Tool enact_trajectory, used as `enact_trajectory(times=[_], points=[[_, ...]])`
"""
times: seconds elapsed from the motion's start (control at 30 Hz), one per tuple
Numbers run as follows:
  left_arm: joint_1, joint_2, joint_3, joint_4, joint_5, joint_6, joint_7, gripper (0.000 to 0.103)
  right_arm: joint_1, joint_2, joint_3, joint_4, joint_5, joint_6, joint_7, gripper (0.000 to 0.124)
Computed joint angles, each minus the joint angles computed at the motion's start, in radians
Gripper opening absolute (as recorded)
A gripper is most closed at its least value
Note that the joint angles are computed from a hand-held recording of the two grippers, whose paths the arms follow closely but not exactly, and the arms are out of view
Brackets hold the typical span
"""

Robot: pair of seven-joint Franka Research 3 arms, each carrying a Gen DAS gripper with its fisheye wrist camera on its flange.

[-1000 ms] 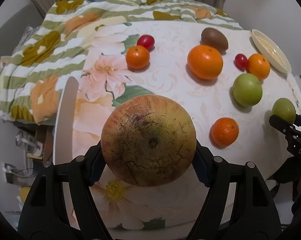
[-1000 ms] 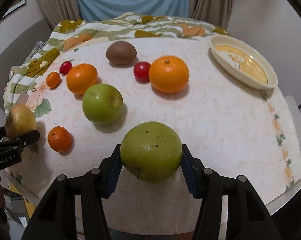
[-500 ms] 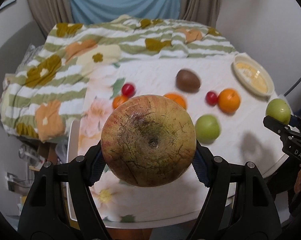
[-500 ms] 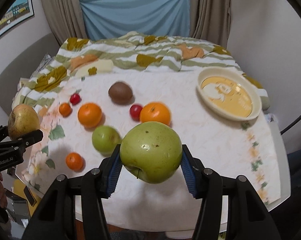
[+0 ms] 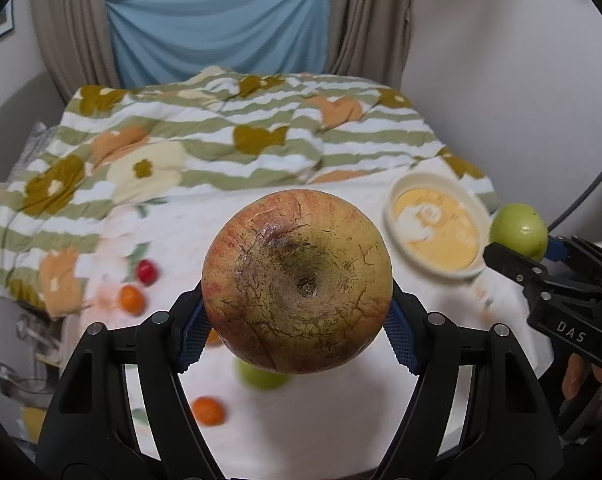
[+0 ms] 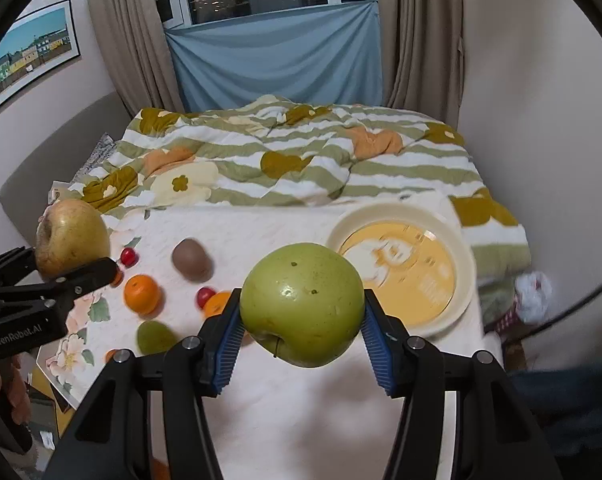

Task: Organize fruits
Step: 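Carry the apple and pear together toward the cream bowl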

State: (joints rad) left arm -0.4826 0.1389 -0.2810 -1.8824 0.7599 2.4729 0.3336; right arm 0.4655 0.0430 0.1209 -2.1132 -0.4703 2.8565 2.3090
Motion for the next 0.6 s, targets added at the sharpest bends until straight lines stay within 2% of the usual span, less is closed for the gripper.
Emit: enact_trajectory(times=[0.17,0.3,0.5,0.6], points=[[-0.042,0.181,0.016,0.215,-0.001,-0.018,0.027,0.081,-0.048,0.031,-0.027,0.015,0.115,0.034,-0.182,0.051],[-0.089,0.334,0.044,0.407,-0.042,-0.040,0.132,0.081,-0.073,0.072,-0.051,0.043,0.205,0.041,-0.299,0.051],[-0.117,0.564,0.052,0.710,-0.190,-0.066,0.359,0.081,-0.082,0.121,-0.096,0.081,0.262,0.036,-0.340,0.051],[-0.131,0.679,0.053,0.875,-0.269,-0.114,0.468,0.081,-0.082,0.142,-0.114,0.102,0.280,0.018,-0.332,0.051]])
